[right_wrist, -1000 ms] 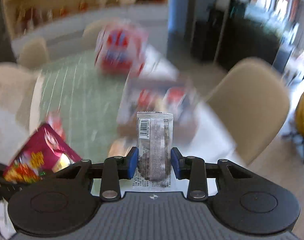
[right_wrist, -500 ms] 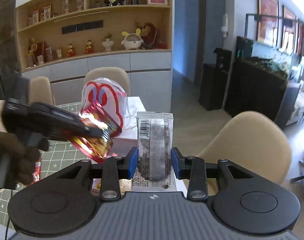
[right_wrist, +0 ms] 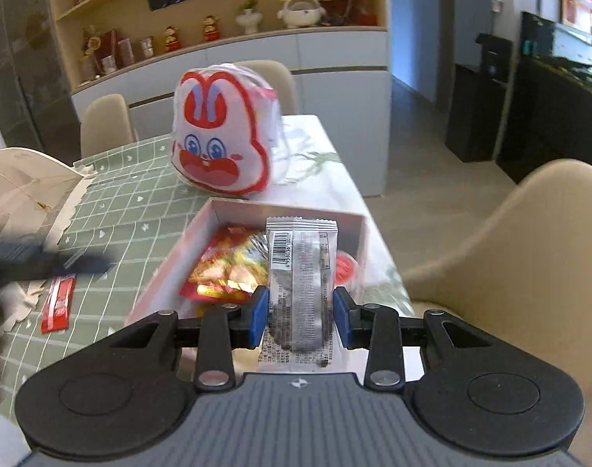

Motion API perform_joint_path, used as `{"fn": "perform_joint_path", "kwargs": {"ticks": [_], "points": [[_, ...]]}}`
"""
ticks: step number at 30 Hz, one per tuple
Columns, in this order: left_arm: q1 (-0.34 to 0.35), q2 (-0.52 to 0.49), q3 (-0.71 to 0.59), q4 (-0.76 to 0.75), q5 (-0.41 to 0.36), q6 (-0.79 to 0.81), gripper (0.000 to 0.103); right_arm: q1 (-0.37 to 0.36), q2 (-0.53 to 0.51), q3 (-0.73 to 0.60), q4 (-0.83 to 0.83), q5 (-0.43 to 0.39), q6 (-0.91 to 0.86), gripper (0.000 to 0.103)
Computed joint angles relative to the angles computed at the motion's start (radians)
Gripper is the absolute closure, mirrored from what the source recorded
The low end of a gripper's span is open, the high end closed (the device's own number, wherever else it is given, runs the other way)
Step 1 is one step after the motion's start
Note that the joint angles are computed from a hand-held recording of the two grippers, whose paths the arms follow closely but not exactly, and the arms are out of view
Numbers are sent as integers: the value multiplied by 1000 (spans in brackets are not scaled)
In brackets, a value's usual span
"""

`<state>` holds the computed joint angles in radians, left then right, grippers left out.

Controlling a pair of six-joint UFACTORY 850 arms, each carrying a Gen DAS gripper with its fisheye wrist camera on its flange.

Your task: Organize snacks

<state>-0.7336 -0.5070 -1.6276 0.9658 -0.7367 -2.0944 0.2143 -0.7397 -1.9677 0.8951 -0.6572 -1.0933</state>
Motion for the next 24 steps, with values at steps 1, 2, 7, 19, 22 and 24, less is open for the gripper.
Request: {"fn": "perform_joint_path", "kwargs": {"ticks": [1, 2, 7, 19, 22, 24], "points": [[-22, 23, 31, -17, -25, -10, 73, 18, -33, -47, -27, 1, 42, 68], [-40, 50, 70, -27, -42, -29, 73, 30, -65, -90, -55, 0, 79, 68], [-119, 161, 239, -120, -169, -173, 73, 77, -186, -249, -259, -46, 335, 60], [-222, 395, 534, -245, -280, -414, 73, 261, 114, 236, 57, -3, -86, 31], [-238, 429, 565, -262, -284, -375, 73, 342, 113, 269, 54, 32, -67, 31], [-243, 444, 582, -274, -278, -322, 73, 391, 93, 259, 22, 63, -21, 31]]}}
